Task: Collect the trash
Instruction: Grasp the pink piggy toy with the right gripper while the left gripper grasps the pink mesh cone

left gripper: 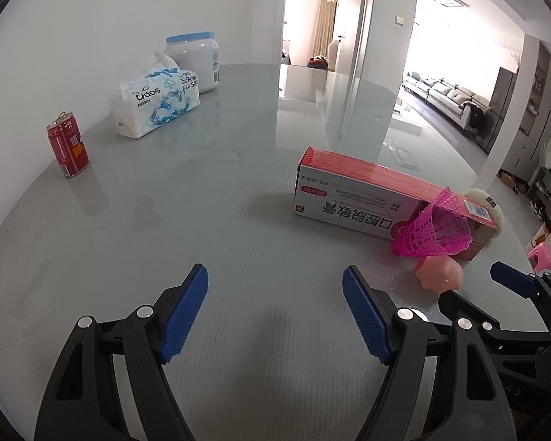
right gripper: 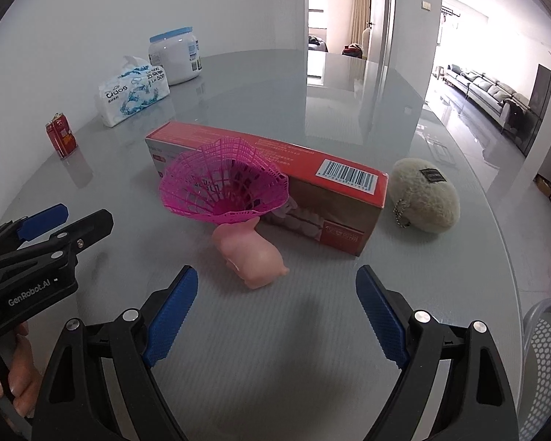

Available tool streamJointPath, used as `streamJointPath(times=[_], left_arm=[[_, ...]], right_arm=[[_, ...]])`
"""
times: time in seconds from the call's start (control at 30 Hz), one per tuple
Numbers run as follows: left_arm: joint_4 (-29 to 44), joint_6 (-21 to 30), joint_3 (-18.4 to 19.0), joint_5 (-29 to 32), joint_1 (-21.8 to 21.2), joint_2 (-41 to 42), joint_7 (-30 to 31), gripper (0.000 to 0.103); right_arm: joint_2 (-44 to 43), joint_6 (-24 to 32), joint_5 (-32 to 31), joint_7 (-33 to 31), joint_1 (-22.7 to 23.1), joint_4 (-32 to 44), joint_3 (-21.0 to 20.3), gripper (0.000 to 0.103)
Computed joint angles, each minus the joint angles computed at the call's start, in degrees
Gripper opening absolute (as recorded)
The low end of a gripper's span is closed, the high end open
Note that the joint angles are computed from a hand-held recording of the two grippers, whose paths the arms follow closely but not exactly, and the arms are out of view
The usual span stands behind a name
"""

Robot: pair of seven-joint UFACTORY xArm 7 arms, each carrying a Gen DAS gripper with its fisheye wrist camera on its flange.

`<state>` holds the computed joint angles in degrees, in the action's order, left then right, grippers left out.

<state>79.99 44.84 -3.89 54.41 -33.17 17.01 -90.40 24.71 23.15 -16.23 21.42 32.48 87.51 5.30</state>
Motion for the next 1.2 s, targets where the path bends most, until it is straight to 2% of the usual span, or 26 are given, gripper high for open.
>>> streamJointPath(times=[0.2,0.53,0.63,0.7,0.8,0.93,1.13,1.2], left_arm=[[-0.5,-0.8,0.1,0.7,0.0,-0.3,-0.9,0.074],[-1.4,-2.1,-0.1,1.1,0.5,-0.9,-1.9,0.074],[-1.6,-2.1,-0.1,1.3,0.6,-1.0,-2.0,0.074],[-1.6,-2.0,-0.1,1.4,0.6,-1.0,-2.1,0.074],[-1.7,-1.8,-0.2,1.7,0.6,-1.1,-2.4,0.074],[-1.8,-1.7,-0.2,1.9,0.6,-1.2,-2.8,0.074],[-2.1,-1.4,-0.5,2.6,0.4,-1.5,-3.5,0.074],[-1.8,-1.1,-0.6,2.6,0.4,-1.4,-3.2,0.074]], right_arm=[[3.1,3.2,0.1,-0.6,0.7,4.7,-0.2,0.084],[4.7,3.9,-1.4,-0.2,2.3,7.1,-1.3,0.083],[6.6,5.8,-1.2,-0.4,2.6,10.1,-1.2,0.074],[6.9,6.6,-0.3,-1.3,2.1,10.4,-0.6,0.060],[6.7,6.4,0.7,-2.2,1.7,10.1,-0.2,0.050],[6.3,5.3,0.1,-2.0,2.3,9.0,-0.7,0.044],[3.6,2.9,4.4,-4.1,-0.5,4.5,1.8,0.028],[2.1,1.7,6.1,-4.7,-1.3,2.1,2.5,0.028]])
